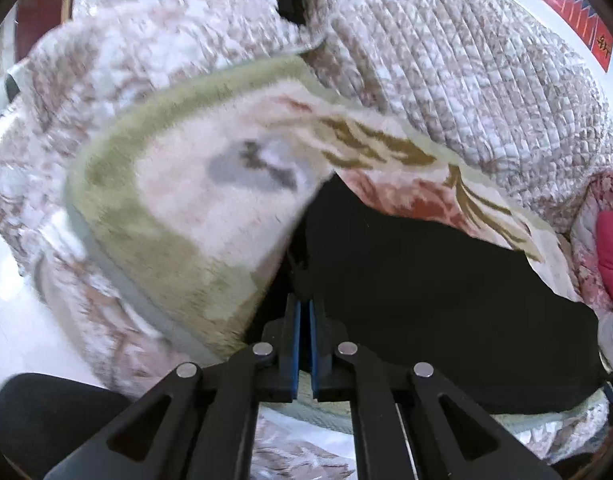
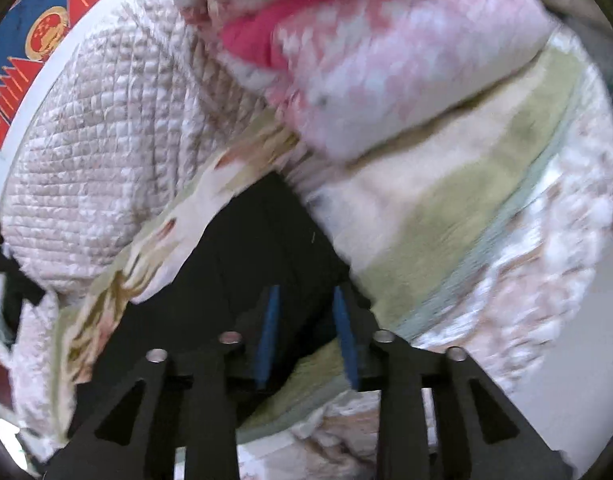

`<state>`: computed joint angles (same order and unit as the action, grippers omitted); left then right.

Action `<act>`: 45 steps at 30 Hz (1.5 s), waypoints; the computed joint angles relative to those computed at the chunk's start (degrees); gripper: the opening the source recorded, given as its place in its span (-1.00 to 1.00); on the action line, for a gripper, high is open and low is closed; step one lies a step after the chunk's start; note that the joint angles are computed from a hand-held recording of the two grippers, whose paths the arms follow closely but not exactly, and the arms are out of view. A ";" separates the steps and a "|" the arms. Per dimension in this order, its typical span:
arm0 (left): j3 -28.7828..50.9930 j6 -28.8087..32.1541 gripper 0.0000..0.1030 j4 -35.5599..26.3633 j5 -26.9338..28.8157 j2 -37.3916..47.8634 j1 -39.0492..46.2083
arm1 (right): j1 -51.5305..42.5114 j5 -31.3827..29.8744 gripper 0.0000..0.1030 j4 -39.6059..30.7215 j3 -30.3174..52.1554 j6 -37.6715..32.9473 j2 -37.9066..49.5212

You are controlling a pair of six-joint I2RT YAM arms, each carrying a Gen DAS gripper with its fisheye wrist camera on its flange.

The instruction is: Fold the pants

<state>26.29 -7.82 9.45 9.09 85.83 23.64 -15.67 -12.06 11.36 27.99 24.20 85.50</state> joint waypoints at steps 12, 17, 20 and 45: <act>2.84 -0.14 -0.79 0.54 -1.24 1.70 -9.46 | 21.86 3.21 -0.23 -10.41 8.76 -14.69 10.55; 5.84 1.21 -0.78 -2.62 0.03 10.12 -12.89 | 21.72 2.37 -0.22 -9.17 8.70 -16.70 8.41; 7.98 1.37 -0.78 -3.26 -0.82 9.79 -14.71 | 20.71 4.00 -0.22 -10.51 13.41 -17.77 10.06; 26.66 0.84 -0.02 1.13 -7.67 29.15 -16.97 | 16.31 17.14 0.07 -4.40 31.48 -19.64 30.17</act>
